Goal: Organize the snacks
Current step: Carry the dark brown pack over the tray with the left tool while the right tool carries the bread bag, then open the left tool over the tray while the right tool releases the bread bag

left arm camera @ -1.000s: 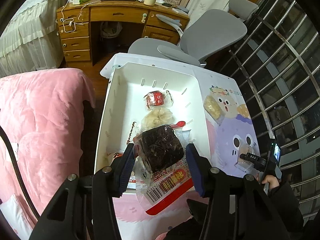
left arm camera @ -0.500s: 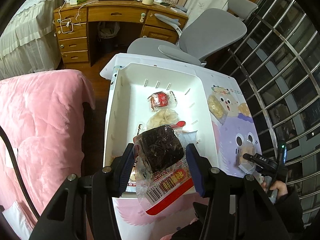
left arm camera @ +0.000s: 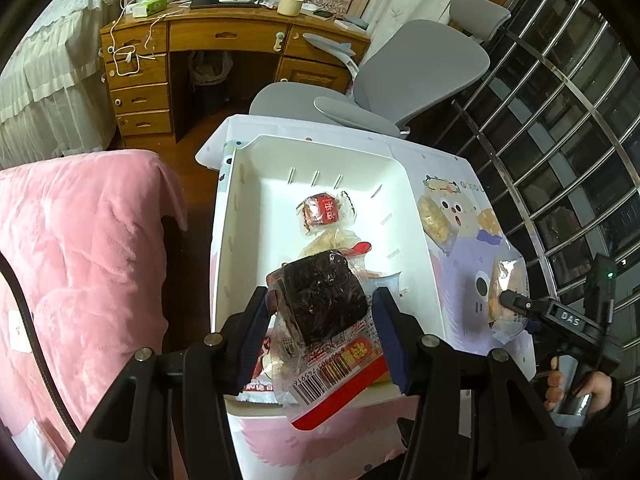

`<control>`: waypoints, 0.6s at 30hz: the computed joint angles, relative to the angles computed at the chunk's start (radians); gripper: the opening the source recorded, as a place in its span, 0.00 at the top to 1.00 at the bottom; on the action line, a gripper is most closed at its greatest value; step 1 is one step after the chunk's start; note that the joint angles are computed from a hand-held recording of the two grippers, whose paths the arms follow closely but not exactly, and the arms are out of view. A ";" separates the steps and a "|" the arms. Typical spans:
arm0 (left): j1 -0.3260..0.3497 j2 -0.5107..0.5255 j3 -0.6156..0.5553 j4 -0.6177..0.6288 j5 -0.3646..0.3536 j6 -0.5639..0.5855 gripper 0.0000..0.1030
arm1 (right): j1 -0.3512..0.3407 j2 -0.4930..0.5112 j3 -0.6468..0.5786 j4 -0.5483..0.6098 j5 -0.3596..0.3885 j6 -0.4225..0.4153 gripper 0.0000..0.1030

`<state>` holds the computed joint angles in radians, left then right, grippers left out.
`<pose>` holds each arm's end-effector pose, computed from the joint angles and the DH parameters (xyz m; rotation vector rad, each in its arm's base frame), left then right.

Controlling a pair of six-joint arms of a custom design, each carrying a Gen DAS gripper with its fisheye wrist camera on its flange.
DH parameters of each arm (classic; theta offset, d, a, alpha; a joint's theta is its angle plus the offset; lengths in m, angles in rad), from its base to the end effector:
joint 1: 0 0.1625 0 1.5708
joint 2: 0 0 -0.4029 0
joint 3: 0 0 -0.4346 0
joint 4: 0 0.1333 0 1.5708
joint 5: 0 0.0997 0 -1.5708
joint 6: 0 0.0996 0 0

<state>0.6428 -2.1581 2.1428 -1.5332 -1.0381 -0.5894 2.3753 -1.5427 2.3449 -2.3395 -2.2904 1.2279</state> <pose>-0.1371 -0.3324 0.4165 0.4628 2.6590 -0.4847 0.3427 -0.2360 0.1746 -0.5339 -2.5628 0.8141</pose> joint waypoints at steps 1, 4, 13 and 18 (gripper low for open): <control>0.001 0.000 0.001 -0.003 0.003 0.004 0.51 | 0.007 0.013 -0.011 -0.007 0.005 -0.012 0.34; 0.003 0.001 0.003 -0.014 0.008 0.019 0.51 | 0.013 0.065 -0.047 -0.061 0.027 -0.078 0.34; 0.007 0.011 0.008 -0.020 0.021 0.016 0.49 | 0.021 0.201 -0.132 -0.176 0.119 -0.231 0.34; 0.007 0.021 0.008 -0.018 0.031 0.003 0.37 | 0.003 0.255 -0.153 -0.184 0.193 -0.274 0.26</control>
<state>0.6496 -2.1374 2.1511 -1.5509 -1.0069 -0.5863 2.3781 -1.2881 2.1917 -2.5239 -2.0978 0.9538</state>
